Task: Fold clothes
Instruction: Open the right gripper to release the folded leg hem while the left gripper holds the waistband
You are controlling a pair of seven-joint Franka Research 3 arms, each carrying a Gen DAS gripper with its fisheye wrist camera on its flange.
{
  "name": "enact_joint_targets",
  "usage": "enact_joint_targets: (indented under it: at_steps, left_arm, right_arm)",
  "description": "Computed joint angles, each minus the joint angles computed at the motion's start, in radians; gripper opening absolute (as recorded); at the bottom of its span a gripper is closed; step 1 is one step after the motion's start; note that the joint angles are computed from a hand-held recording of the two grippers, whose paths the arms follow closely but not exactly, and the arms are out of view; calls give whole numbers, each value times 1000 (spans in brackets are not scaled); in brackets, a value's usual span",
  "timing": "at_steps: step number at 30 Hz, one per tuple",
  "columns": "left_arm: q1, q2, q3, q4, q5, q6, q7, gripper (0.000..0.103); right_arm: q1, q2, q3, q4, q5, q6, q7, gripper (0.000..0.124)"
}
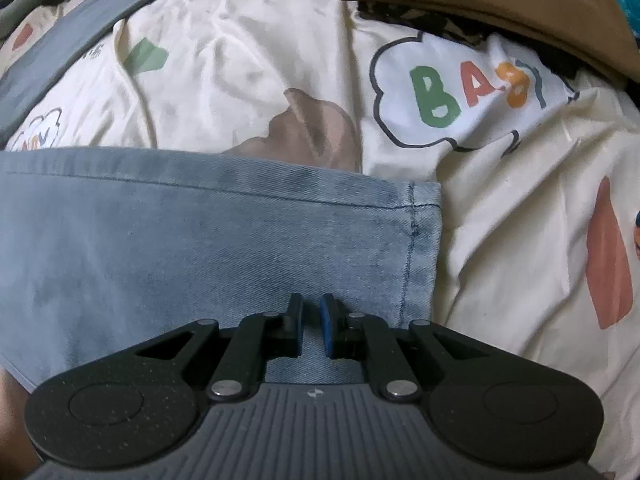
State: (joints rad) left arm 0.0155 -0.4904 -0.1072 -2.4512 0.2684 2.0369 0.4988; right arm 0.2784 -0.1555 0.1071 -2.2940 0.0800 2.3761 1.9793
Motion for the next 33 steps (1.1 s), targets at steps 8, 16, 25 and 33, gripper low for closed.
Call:
enact_joint_targets:
  at_steps: [8,16,25,33]
  left_arm:
    - [-2,14,-12,97,28,48,5,35]
    - [17,138,-21,208,91,189,-10,42]
    - [48,349,0,324,167,343,-40,11]
    - [56,553,35,473,232,346,-46,4]
  right_arm:
    - [-10,-25,-12,5,31,82,-30,49]
    - [-3,17,-22,52,115,104,-118,49]
    - [14,85,-12,107,104,106,-180,49]
    - [14,111,-22,106,61,37,-121,49]
